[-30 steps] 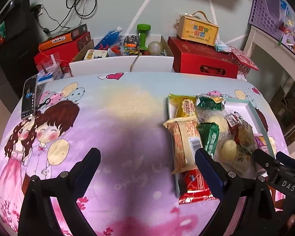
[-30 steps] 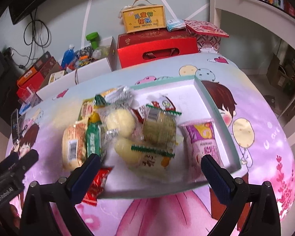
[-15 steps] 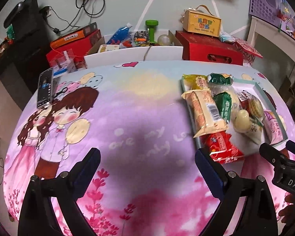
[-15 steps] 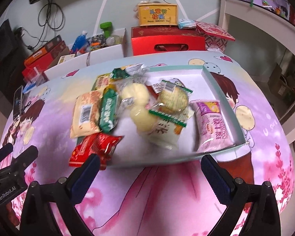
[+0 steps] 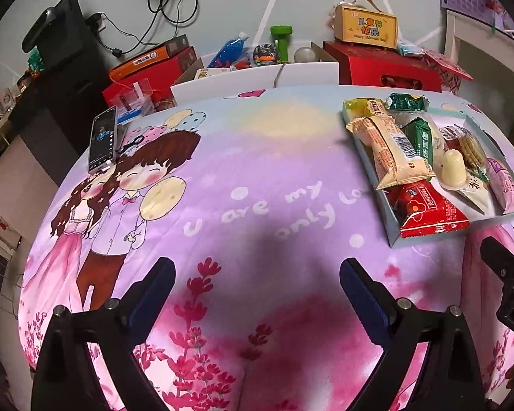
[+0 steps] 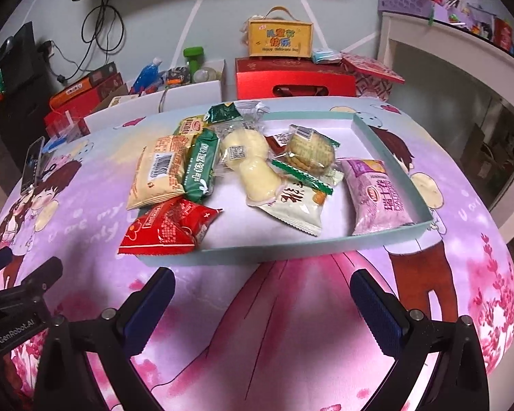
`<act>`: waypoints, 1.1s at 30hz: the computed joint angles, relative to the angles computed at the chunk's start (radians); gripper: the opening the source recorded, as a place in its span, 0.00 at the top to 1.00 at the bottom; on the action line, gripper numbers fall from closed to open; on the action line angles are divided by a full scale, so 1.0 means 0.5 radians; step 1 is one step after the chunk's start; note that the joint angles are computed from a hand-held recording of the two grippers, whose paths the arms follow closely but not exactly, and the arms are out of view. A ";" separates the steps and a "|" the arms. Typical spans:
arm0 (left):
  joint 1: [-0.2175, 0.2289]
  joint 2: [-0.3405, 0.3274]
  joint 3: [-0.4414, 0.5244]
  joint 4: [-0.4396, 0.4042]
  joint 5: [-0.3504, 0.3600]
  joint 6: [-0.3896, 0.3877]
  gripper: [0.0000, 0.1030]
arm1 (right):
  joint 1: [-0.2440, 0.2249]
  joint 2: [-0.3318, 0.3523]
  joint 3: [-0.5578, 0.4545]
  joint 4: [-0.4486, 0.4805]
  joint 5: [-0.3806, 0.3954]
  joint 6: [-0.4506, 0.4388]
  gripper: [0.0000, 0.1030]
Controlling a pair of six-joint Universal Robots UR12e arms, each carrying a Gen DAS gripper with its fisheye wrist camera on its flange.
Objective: Organize snacks
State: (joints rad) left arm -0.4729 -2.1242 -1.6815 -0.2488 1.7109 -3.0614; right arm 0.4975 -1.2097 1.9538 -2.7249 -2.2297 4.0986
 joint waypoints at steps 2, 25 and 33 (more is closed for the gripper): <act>-0.006 -0.008 -0.008 0.034 0.049 0.014 0.06 | 0.002 0.002 0.003 0.009 -0.007 0.020 0.00; 0.019 -0.011 -0.053 0.186 0.004 -0.046 0.06 | 0.013 0.019 0.009 -0.031 -0.093 0.095 0.00; 0.028 -0.010 -0.058 0.201 -0.033 -0.067 0.06 | 0.012 0.024 0.003 -0.027 -0.085 0.078 0.00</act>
